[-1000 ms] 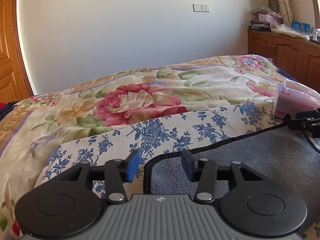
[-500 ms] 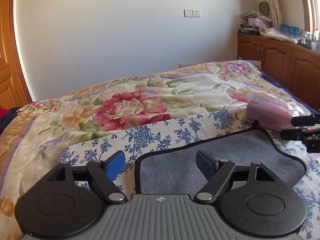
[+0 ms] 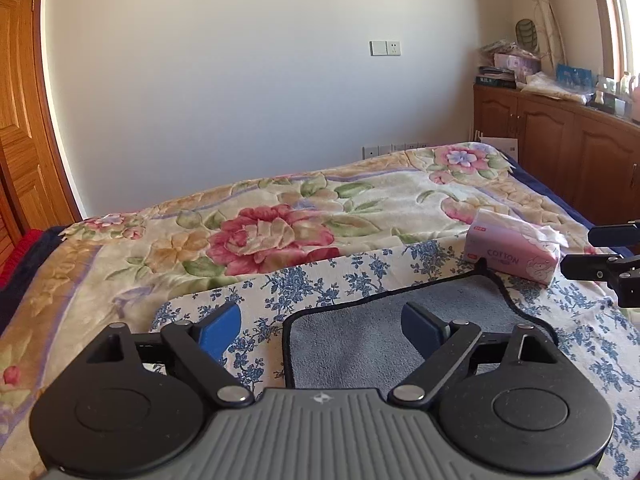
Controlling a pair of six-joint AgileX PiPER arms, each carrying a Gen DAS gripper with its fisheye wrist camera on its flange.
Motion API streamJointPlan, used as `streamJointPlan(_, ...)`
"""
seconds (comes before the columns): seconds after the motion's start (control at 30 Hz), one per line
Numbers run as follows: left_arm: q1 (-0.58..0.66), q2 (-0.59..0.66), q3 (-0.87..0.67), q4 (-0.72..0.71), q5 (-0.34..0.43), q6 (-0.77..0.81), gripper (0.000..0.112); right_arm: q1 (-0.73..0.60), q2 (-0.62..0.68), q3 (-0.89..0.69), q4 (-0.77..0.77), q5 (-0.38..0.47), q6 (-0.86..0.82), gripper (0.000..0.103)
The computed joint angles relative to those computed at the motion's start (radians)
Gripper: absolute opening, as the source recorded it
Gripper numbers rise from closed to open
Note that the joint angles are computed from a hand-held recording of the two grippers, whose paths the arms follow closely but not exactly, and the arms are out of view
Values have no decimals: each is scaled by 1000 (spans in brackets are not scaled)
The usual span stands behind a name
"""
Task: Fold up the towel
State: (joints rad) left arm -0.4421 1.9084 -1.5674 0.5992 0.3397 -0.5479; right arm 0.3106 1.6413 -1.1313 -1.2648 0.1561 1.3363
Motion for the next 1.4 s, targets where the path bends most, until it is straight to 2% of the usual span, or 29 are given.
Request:
streamJointPlan(0.1,-14,-43,36,27,9,-29,94,17,-44,28,4,17,10,78)
streamJointPlan(0.17,-27,-76,67,73,11,-78,97,29,-66,41,-2,33,21,88)
streamJointPlan(0.3,-48,-139,126,122,11,-141,101,55,-108,65,11,62,15,91)
streamJointPlan(0.37,-61,-170,153,143,16,-170,103,65,-130,82,4,69,26,98)
streamJointPlan(0.5,-84,-222,196,182,37,-214,103,94,-171,111,-7,100,43,103)
streamJointPlan(0.67,-111,-282,242,209,62,-254,103,133,-219,150,-15,146,69,103)
streamJointPlan(0.77,-141,-311,267,269,105,-314,103,155,-248,178,-30,169,93,103)
streamJointPlan(0.97,-177,-378,343,292,126,-358,103,204,-295,235,-42,210,131,103)
streamJointPlan(1.27,-236,-466,498,479,143,-590,103,266,-343,321,-100,258,238,103)
streamJointPlan(1.4,-247,-494,549,505,141,-627,103,301,-358,350,-117,293,271,103)
